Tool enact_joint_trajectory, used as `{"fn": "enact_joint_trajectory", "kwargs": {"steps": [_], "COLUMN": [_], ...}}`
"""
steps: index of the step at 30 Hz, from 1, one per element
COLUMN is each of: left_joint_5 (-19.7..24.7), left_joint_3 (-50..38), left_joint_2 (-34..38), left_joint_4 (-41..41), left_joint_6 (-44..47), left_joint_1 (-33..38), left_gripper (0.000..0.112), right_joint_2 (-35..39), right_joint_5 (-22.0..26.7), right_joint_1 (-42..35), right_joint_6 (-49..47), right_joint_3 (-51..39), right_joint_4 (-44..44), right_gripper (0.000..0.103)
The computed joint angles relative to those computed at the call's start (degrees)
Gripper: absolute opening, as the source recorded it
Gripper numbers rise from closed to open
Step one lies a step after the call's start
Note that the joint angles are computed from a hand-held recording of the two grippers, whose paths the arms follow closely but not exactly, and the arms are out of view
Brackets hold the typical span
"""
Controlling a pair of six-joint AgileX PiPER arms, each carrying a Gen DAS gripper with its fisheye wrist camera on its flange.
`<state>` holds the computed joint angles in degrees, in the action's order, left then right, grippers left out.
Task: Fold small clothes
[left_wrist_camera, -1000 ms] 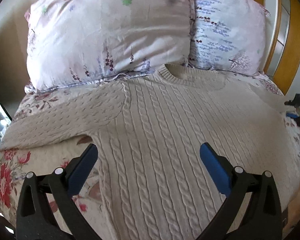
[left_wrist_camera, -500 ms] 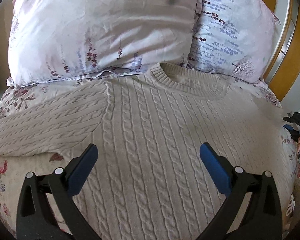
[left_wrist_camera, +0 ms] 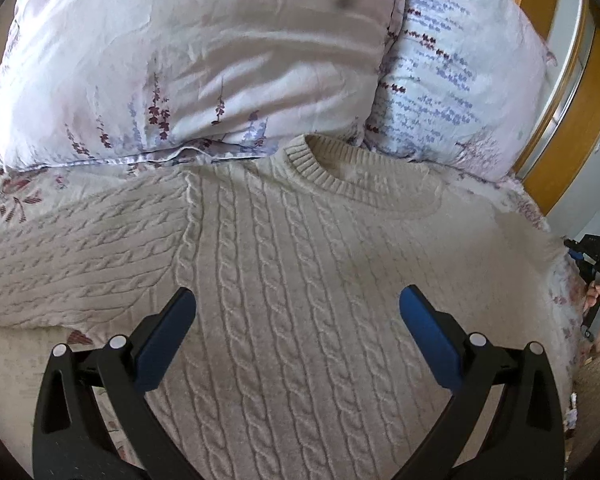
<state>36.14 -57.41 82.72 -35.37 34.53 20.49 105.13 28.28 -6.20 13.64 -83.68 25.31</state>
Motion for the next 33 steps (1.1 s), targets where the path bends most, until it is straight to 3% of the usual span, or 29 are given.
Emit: {"fn": "enact_joint_trajectory", "kwargs": {"steps": [5,9,12,18,19,22,26,31,33], "left_joint_5": [2.1,4.9,7.1,10.6,11.1,12.0,13.7,15.3,14.9], "left_joint_3": [0.3,1.2,1.4,-0.3,-0.3,-0.4,-0.9,-0.9,-0.9], "left_joint_2": [0.9,1.4,2.2,4.5,4.6,5.0,6.3,7.0,7.0], "left_joint_4": [-9.9,-19.2,-23.4,-22.9,-23.0,-23.2,-23.8,-23.9,-23.7], "left_joint_6": [7.2,12.7,13.3,10.6,10.7,10.6,10.3,10.1,10.1], "left_joint_1": [2.1,4.0,4.6,4.0,4.3,5.2,6.8,7.9,7.7], "left_gripper": [0.101,0.101,0.101,0.101,0.101,0.101,0.101,0.101,0.101], "right_joint_2": [-4.0,-3.6,-0.7,6.8,6.9,4.9,3.2,3.1,2.6], "right_joint_5": [0.6,6.3,9.8,17.3,17.5,14.6,11.1,14.5,13.8], "right_joint_1": [5.2,11.4,17.1,23.9,24.0,23.2,20.1,16.3,15.6], "right_joint_6": [-17.4,-29.3,-29.4,-20.9,-20.5,-20.3,-16.2,-20.6,-22.1], "right_joint_3": [0.3,-0.5,-1.8,-6.9,-6.9,-3.9,-2.7,-0.1,1.4], "right_joint_4": [14.1,25.7,24.4,16.9,17.2,19.0,19.4,30.3,33.9], "right_gripper": [0.011,0.01,0.01,0.01,0.013,0.042,0.043,0.043,0.046]}}
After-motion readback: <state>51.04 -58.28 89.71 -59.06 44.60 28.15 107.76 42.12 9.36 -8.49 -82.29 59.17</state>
